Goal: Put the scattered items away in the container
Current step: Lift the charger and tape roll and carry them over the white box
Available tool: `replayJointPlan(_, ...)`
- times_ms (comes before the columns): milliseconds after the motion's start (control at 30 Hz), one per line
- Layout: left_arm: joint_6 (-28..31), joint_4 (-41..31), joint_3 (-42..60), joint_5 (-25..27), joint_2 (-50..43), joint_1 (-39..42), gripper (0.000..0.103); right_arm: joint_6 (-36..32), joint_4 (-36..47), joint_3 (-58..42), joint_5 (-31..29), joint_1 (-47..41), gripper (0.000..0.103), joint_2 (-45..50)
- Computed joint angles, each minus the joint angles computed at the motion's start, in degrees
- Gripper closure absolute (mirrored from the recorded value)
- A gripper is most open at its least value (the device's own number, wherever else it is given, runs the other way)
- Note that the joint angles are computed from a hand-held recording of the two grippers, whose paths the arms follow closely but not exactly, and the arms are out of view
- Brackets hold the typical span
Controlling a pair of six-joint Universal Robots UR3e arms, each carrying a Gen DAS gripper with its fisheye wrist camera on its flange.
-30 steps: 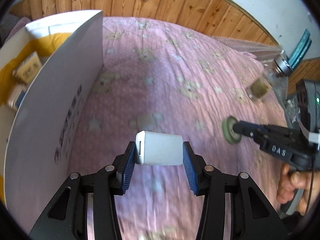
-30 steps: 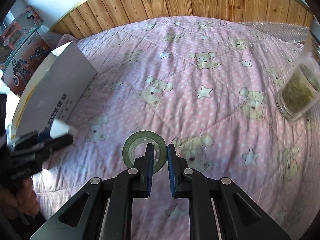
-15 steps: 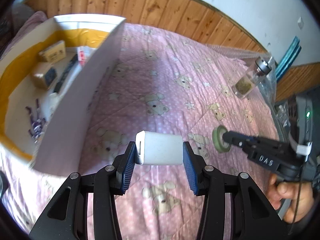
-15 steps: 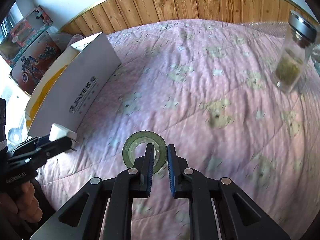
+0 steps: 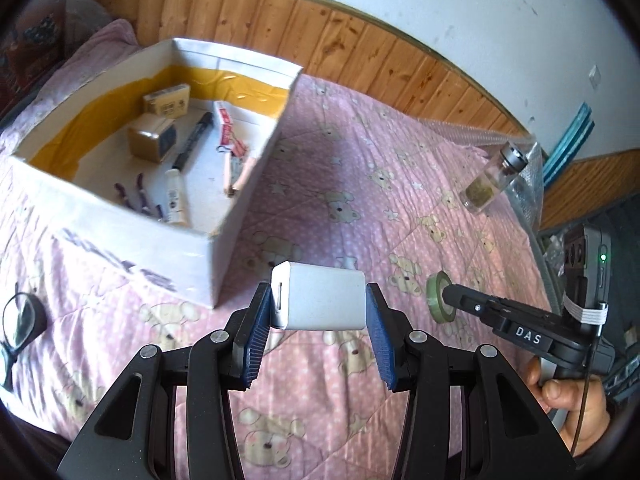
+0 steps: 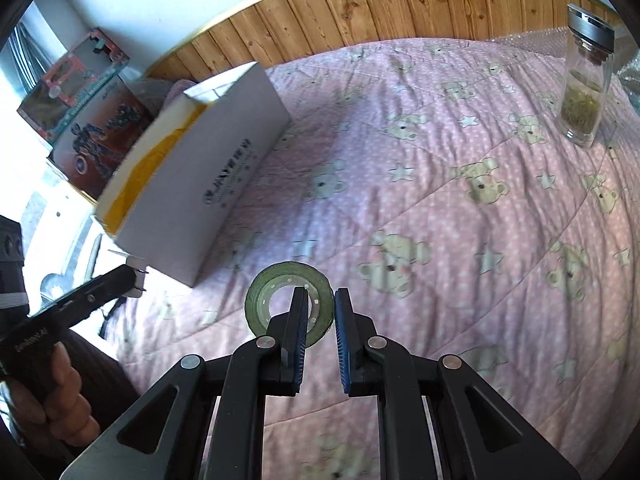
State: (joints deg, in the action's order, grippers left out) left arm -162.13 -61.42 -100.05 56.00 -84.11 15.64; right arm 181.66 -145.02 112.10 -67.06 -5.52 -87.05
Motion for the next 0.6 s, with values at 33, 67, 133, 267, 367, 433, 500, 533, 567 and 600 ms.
replayJointPlan(33,0.39,-0.62,-0.15,-0.4,0.49,0.76,0.056,0.66,-0.31,0.12,0.26,0.46,0.089,-0.25)
replayJointPlan(67,0.97,-1.49,-0.33,-1.09,1.12,1.93,0.056,1.15,-0.49,0.19,0.58,0.75,0.089,-0.44)
replayJointPlan(133,1.79,-2.82,-0.35,-2.12,2.03,4.01,0.056,2.36,-0.88,0.14,1.0,1.73,0.089,-0.72)
replayJointPlan(267,3.05,-5.46,0.82,-4.55,2.78,8.28,0.056,4.41,-1.27,-1.41,1.82,3.94,0.089,-0.57)
replayJointPlan(367,3.33,-6.82,2.38,-6.06,2.42,11.15,0.056,5.39,-1.15,-3.7,2.15,5.94,0.089,-0.01)
replayJointPlan(433,3.44,-7.59,3.77,-7.02,1.56,12.78,0.056,5.66,-0.87,-5.5,2.4,7.02,0.089,0.57)
replayJointPlan(500,3.51,-8.11,4.67,-7.71,0.91,14.04,0.056,6.21,-0.59,-7.57,2.52,8.09,0.089,1.29)
replayJointPlan(533,3.72,-8.8,5.45,-8.32,0.35,14.9,0.056,6.25,-0.38,-8.5,2.64,8.48,0.089,1.67)
replayJointPlan(567,3.67,-9.14,6.04,-8.59,-0.09,15.4,0.056,6.37,-0.16,-9.62,2.62,8.89,0.089,2.18)
replayJointPlan(600,3.64,-9.48,6.83,-8.8,-0.71,15.87,0.056,6.51,0.09,-10.77,2.73,9.29,0.089,2.72)
